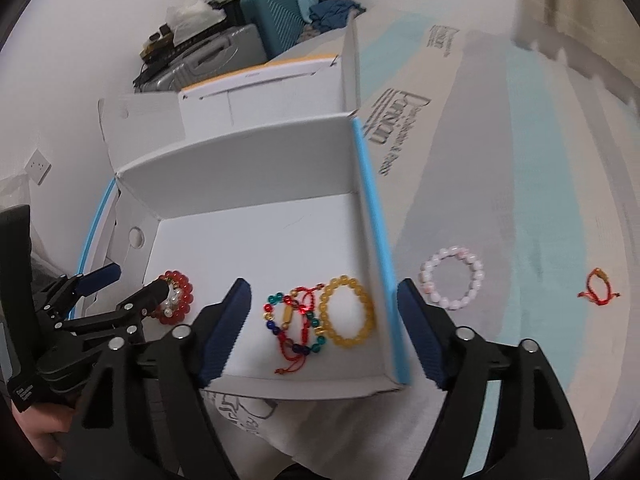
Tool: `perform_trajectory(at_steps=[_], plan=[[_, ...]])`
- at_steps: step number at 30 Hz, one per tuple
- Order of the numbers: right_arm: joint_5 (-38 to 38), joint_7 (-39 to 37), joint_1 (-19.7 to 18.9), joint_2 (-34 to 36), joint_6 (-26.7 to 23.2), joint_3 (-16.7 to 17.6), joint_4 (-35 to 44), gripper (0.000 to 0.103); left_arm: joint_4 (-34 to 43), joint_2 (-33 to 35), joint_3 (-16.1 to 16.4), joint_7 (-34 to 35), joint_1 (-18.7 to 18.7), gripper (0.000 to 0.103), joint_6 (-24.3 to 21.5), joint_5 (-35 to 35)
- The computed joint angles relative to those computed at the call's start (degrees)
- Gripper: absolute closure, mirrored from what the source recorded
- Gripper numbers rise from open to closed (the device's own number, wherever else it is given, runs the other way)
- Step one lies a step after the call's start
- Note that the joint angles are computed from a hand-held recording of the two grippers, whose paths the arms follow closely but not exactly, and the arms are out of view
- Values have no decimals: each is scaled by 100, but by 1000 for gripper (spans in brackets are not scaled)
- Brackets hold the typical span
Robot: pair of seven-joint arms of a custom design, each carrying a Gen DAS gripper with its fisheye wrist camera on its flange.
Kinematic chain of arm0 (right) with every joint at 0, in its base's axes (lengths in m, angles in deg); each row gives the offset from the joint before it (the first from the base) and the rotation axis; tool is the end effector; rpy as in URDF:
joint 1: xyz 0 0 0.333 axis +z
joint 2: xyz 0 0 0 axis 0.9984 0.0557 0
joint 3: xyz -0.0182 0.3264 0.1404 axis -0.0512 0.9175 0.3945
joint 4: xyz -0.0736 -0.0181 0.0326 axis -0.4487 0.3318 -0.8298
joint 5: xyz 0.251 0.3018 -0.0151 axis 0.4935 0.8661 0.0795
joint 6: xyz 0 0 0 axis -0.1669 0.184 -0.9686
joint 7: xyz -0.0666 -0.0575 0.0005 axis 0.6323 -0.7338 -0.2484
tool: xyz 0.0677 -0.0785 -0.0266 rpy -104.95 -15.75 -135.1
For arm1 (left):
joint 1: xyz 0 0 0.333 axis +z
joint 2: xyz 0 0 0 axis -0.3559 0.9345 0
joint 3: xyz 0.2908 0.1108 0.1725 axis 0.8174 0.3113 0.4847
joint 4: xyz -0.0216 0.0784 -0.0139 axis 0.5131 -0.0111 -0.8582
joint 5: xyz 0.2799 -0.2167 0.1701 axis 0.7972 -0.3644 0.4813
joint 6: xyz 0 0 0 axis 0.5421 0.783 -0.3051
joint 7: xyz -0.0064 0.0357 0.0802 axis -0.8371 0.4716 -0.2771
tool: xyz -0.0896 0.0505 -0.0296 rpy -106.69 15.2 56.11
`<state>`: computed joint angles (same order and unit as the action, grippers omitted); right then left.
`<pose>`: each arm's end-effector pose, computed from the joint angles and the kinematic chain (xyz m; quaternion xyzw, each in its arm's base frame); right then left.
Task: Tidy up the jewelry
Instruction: 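Withdraw both tools from the box toward the pink-white and red cord bracelets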
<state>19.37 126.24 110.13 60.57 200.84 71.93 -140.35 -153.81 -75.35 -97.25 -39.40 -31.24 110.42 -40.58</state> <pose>0.4862 0.2935 0.6873 -0.7379 0.6101 -0.1073 0.2679 0.4453 -0.2535 0.6463 -0.7175 0.6444 -0.1632 0.2081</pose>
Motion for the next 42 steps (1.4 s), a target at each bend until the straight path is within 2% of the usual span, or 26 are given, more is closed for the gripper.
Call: perform_trajectory(at_steps=[3,9,18,24,31,42], plan=[[-4,-39,-60,-172,19,-64,-133,27,171,106,-109,-107,-46,13,-21,123],[-167,-55,-226,-477,54,-161,-362,19,649,520,-206,-277,-288,8,44,303],[-184,-259,-620,-850,-35,-489,-632,17,1880,1604,-177,-406,-1057,6,-116,770],[-196,-440,-955,-995,-48,-721,-753,16,2906,2452,29,-256,-1730,6,-263,976],[-167,-712,-1380,-975,-109,-1007,-808,17,4158,3504,365,88,-2421,6,-431,900],[-69,-943,-1910,-514,-96,-1228,-932,17,5080,4546,842,469,-2956,6,-431,520]])
